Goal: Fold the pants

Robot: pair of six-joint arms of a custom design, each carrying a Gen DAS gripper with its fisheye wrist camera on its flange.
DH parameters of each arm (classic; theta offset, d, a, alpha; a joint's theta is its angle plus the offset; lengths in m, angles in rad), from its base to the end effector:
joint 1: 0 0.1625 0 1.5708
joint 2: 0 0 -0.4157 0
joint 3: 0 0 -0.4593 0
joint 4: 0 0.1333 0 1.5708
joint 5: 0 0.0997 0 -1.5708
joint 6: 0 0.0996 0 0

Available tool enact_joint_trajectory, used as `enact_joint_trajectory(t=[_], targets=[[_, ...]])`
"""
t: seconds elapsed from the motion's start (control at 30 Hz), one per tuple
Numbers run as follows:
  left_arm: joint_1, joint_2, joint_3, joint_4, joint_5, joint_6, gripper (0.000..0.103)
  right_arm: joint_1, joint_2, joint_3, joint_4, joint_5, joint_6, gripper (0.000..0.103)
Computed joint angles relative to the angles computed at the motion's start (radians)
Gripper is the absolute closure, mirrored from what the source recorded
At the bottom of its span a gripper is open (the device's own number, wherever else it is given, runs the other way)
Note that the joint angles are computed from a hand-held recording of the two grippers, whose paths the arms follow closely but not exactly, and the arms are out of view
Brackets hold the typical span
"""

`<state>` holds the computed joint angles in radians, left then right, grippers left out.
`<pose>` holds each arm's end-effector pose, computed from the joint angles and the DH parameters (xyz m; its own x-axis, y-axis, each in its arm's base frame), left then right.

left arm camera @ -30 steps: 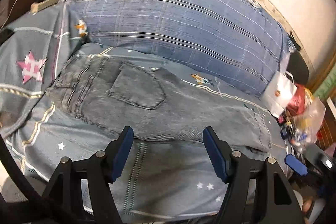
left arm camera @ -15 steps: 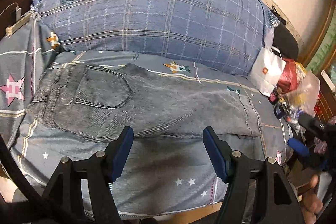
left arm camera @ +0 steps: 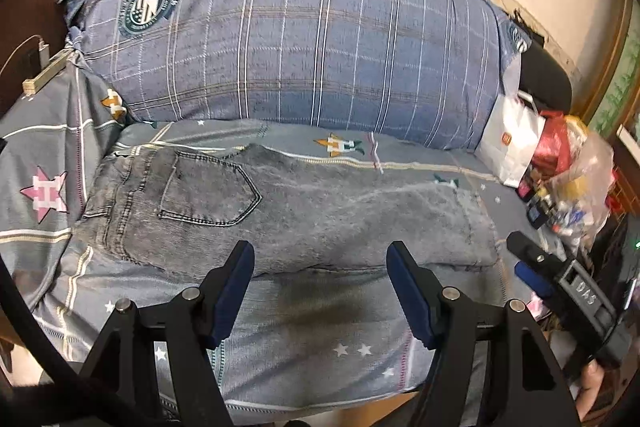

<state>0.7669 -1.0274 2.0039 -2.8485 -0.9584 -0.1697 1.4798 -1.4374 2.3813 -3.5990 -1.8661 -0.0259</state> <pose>-0.2937 -0.5477 0.0895 -0.7968 0.3522 -0.4910 0.5611 0.7327 -0.3851 0.0625 -0.4632 0.2461 -0.9302 0.3310 0.1589 0.0184 0.4743 -0.8802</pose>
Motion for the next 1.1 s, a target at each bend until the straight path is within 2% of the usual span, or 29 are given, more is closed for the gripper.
enact_joint_trajectory(t=[0.1, 0.23, 0.37, 0.43, 0.5, 0.57, 0.63, 0.77, 0.87, 1.03, 1.1], targets=[[-0.025, -0.048, -0.009, 0.074, -0.018, -0.049, 0.034, 0.035, -0.028, -0.005, 0.030, -0.043, 0.001, 0.009], [-0.082, -0.100, -0.041, 0.149, 0.023, -0.117, 0.034, 0.095, -0.103, -0.038, 0.193, -0.124, 0.037, 0.009], [-0.127, -0.137, -0.068, 0.168, 0.022, -0.123, 0.034, 0.135, -0.175, -0.066, 0.310, -0.147, 0.070, 0.009], [-0.147, -0.148, -0.076, 0.164, 0.024, -0.115, 0.034, 0.168, -0.196, -0.092, 0.370, -0.197, 0.073, 0.009], [-0.159, -0.150, -0.079, 0.154, 0.028, -0.091, 0.034, 0.192, -0.211, -0.112, 0.405, -0.217, 0.074, 0.009], [-0.168, -0.143, -0.076, 0.141, 0.040, -0.070, 0.034, 0.222, -0.210, -0.126, 0.416, -0.261, 0.067, 0.009], [-0.165, -0.129, -0.073, 0.127, 0.023, -0.052, 0.034, 0.251, -0.198, -0.134, 0.425, -0.317, 0.044, 0.009], [-0.151, -0.095, -0.082, 0.124, -0.003, -0.035, 0.034, 0.247, -0.198, -0.111, 0.412, -0.290, 0.018, 0.009], [-0.130, -0.083, -0.079, 0.112, -0.039, -0.009, 0.034, 0.229, -0.198, -0.088, 0.402, -0.287, 0.063, 0.009], [-0.089, -0.064, -0.072, 0.100, -0.057, 0.016, 0.034, 0.199, -0.182, -0.078, 0.385, -0.289, 0.112, 0.009], [-0.073, -0.053, -0.081, 0.096, -0.057, 0.029, 0.034, 0.184, -0.170, -0.088, 0.392, -0.268, 0.139, 0.009]])
